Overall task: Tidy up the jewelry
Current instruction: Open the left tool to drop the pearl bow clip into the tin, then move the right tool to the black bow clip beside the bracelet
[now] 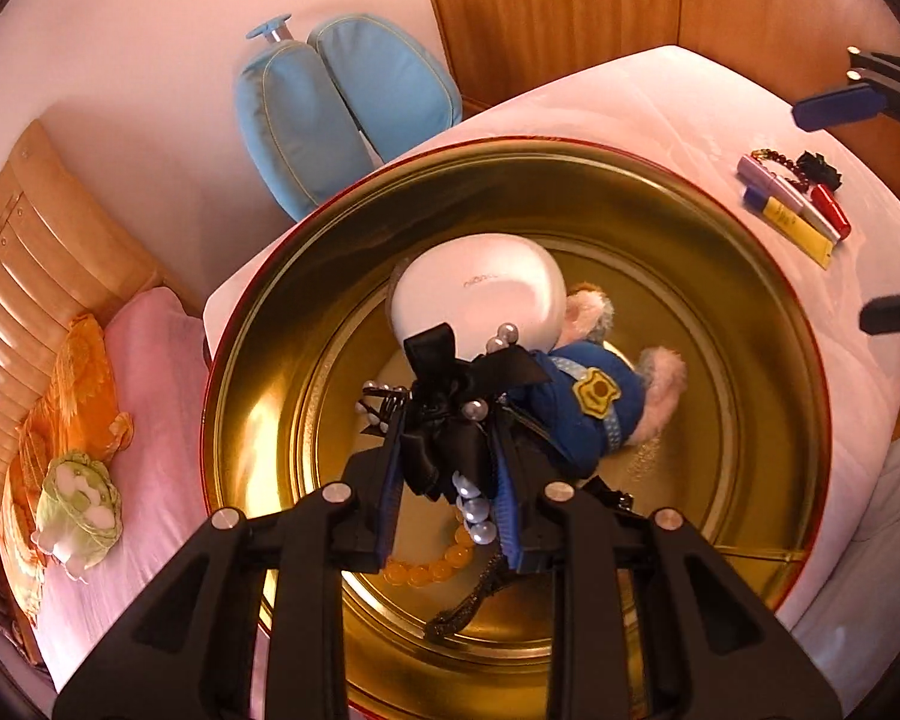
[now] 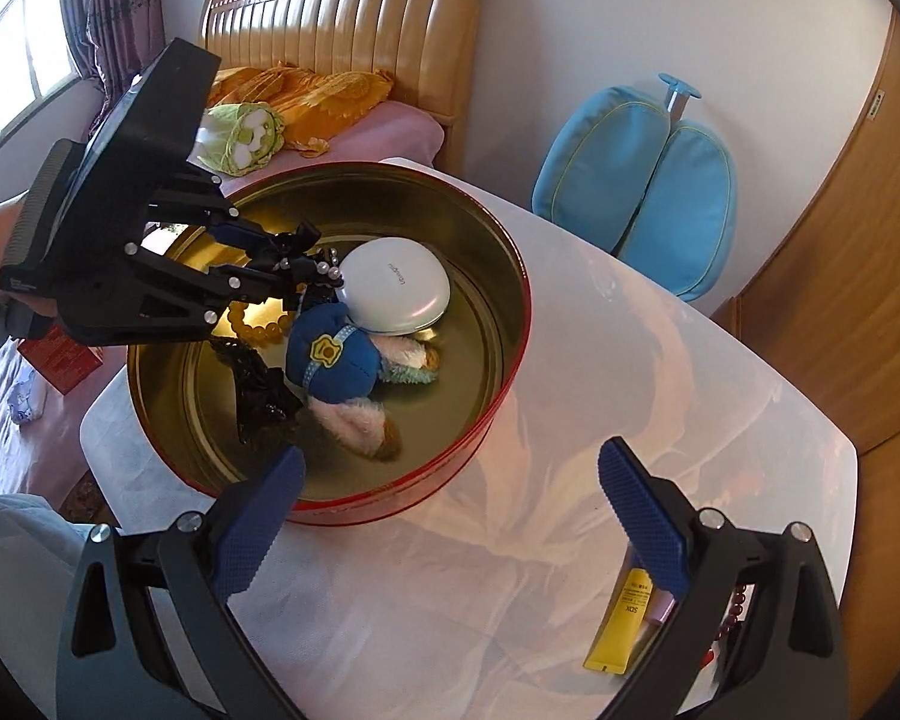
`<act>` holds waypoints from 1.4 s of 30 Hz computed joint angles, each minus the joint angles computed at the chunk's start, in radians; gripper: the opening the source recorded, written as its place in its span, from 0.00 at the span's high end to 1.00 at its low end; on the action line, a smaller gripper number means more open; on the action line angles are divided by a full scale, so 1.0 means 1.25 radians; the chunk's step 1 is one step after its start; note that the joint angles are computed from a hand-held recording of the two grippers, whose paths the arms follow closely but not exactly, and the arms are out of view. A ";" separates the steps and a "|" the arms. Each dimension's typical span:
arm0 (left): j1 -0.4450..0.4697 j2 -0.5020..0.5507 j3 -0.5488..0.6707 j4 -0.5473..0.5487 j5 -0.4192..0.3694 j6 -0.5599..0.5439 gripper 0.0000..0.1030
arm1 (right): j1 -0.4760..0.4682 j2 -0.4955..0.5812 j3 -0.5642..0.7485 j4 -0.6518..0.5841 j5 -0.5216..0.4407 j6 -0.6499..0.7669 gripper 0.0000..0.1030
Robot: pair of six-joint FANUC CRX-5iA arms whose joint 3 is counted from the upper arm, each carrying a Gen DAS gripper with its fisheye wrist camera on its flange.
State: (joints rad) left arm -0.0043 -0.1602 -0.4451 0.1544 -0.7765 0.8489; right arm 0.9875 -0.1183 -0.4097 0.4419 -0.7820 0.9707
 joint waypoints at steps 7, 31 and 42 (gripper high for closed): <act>-0.006 0.016 0.008 -0.009 0.014 0.002 0.53 | 0.005 0.007 0.004 0.006 -0.023 -0.025 0.04; -0.076 -0.096 -0.075 0.131 0.130 0.034 0.07 | 0.007 -0.129 -0.110 0.023 0.000 -0.112 0.04; -0.300 0.036 0.118 0.003 0.070 0.273 0.07 | -0.011 -0.368 -0.274 0.063 -0.113 -0.250 0.04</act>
